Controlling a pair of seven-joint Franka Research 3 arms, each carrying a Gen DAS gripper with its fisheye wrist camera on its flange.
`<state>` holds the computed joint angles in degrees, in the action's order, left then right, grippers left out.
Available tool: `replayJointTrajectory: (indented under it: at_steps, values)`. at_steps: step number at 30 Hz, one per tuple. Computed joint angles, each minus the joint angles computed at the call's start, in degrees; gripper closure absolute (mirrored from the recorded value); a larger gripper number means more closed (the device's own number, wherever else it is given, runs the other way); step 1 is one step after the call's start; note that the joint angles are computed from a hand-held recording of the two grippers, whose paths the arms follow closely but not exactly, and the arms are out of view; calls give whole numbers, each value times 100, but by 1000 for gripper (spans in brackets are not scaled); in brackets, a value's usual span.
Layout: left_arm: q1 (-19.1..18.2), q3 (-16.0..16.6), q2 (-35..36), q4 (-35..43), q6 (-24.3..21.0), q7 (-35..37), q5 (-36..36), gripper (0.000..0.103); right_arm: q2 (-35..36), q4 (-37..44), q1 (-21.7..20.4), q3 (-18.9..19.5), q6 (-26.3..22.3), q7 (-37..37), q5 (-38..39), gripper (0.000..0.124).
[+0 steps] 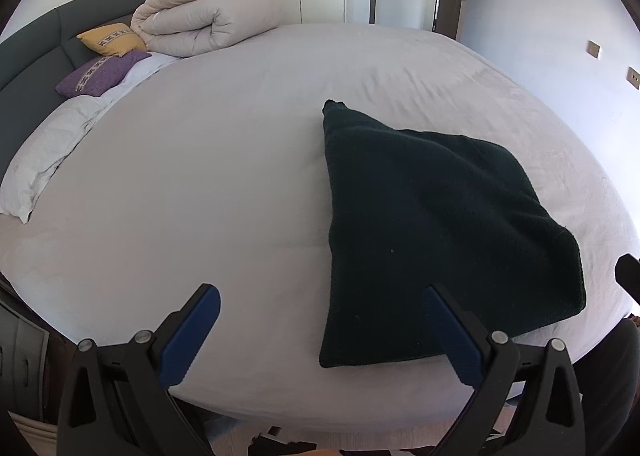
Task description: Fold small clothes
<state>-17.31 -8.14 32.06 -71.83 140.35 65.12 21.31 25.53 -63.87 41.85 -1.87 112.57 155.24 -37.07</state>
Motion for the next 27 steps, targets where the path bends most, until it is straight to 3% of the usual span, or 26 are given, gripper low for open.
replayJointTrajectory:
  at_steps: [27]
  values:
    - [-8,2,44,42,-21,8,-29,0,985,1314,158,-338,-317,-354,489,21]
